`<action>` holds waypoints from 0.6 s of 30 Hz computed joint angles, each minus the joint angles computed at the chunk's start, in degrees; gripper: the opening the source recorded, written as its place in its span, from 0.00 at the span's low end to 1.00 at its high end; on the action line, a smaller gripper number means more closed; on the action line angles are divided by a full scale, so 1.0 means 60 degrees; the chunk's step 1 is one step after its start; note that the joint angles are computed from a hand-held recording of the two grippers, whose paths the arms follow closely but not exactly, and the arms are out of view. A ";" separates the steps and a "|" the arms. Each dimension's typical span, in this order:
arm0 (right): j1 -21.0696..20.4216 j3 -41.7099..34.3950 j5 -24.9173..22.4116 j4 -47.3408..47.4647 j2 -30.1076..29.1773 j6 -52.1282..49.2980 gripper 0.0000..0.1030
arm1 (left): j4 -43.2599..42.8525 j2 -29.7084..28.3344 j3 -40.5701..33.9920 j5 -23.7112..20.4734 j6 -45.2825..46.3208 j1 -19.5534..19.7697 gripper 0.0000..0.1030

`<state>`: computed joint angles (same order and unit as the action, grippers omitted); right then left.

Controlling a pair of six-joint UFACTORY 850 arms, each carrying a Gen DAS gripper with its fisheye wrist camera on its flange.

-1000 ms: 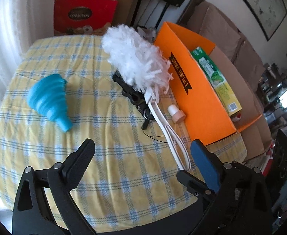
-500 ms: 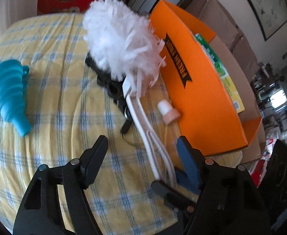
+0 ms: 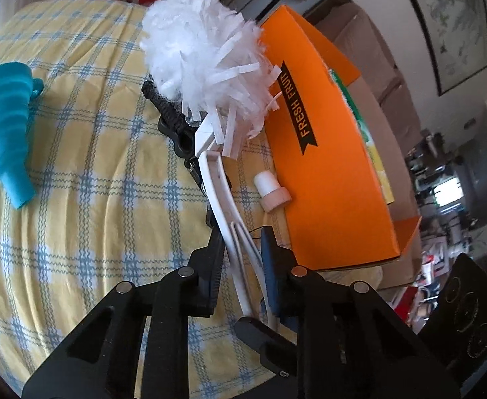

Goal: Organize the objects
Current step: 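Close the right gripper on the duster handle and lift it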

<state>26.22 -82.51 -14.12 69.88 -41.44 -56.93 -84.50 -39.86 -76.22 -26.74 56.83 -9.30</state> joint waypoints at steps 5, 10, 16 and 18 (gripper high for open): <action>-0.0034 0.0370 0.0007 0.1102 0.0444 -0.1230 0.24 | -0.0671 0.0379 0.0277 0.0030 0.0649 -0.0004 0.20; -0.0051 0.0637 0.0061 0.1860 0.0866 -0.2128 0.24 | -0.1215 0.0794 0.0394 0.0098 0.1213 -0.0060 0.20; -0.0153 0.1068 0.0131 0.3185 0.1494 -0.3610 0.24 | -0.1349 0.1179 0.0355 0.0126 0.1421 -0.0215 0.20; -0.0208 0.1195 0.0197 0.3457 0.1669 -0.3914 0.24 | -0.1195 0.1222 0.0244 0.0108 0.1301 -0.0289 0.20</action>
<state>24.97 -75.34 -12.94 90.62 -31.43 -80.41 -91.67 -32.53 -74.76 -26.09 64.64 -11.03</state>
